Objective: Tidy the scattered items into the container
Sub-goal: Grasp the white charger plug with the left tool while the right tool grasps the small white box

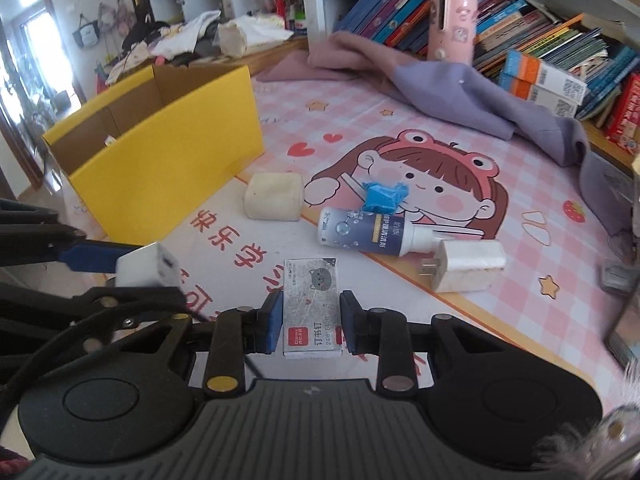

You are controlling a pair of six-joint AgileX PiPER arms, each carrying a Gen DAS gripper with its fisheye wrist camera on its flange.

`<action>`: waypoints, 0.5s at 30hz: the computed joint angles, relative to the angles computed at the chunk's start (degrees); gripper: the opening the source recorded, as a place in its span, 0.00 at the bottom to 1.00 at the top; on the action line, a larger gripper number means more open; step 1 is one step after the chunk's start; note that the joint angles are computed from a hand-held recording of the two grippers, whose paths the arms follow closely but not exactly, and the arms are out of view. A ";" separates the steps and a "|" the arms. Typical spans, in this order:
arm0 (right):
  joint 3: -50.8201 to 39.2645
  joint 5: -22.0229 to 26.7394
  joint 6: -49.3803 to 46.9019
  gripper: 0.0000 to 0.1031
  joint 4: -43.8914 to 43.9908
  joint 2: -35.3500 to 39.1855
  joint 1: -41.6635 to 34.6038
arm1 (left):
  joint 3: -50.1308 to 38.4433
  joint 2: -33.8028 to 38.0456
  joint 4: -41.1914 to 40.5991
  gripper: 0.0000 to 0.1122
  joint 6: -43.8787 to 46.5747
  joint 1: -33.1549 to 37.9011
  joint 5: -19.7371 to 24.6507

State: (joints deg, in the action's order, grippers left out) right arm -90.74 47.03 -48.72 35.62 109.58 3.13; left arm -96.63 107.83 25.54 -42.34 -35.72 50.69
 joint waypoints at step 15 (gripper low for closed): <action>9.87 -6.29 4.75 0.27 -3.27 -9.96 -0.42 | 8.66 -6.55 -0.35 0.30 -0.82 1.14 -6.07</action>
